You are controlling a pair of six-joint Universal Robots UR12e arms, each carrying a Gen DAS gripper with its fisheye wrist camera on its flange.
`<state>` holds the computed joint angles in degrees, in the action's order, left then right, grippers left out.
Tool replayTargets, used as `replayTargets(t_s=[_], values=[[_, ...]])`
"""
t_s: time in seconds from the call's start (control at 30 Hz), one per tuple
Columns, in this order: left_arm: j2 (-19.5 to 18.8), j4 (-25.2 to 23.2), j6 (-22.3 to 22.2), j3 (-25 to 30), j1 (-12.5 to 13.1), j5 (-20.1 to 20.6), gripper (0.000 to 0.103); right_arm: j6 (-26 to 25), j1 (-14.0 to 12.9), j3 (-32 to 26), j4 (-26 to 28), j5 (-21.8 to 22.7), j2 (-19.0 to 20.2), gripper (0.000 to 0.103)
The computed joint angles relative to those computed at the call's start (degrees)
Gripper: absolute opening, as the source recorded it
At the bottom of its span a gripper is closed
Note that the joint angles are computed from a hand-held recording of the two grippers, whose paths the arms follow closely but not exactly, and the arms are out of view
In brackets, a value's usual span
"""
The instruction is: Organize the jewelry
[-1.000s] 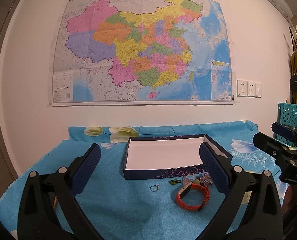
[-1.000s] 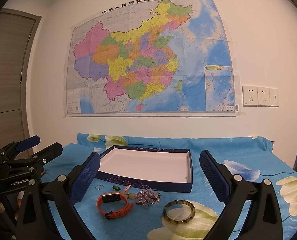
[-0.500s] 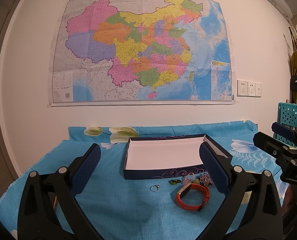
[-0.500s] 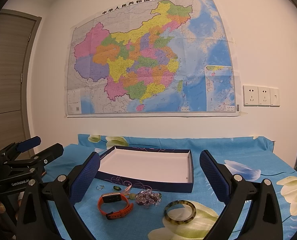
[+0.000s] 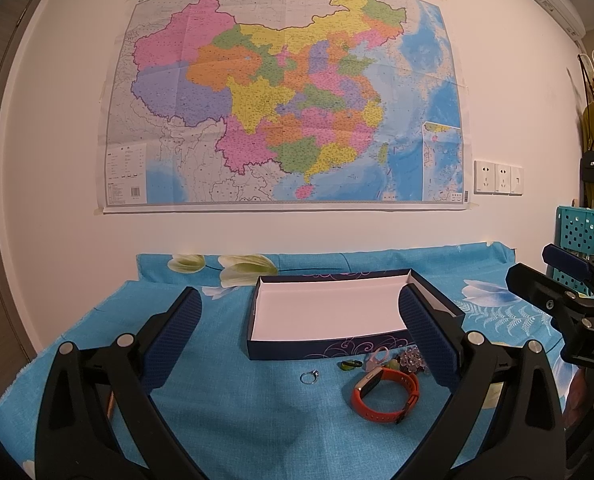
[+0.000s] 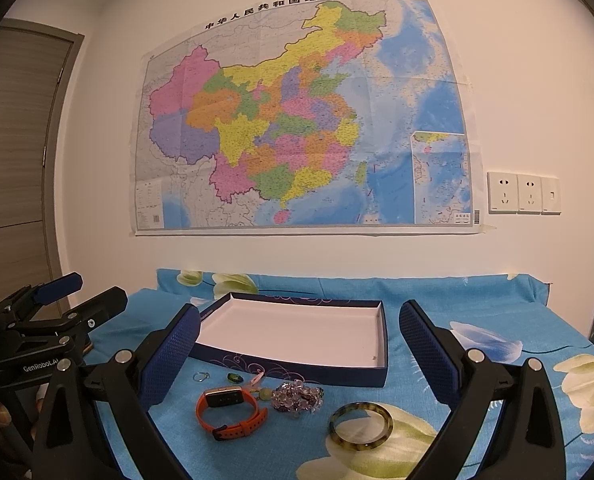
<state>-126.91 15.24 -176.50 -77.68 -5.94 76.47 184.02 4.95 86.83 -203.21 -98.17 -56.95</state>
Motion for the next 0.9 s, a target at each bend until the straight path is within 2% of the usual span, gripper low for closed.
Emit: replayTargets(t_s=[0.9], values=[[0.2,-0.4,0.1,-0.1,0.0,0.0,0.097,0.7,0.0,0.0,0.3,0.4,0.1,0.096]])
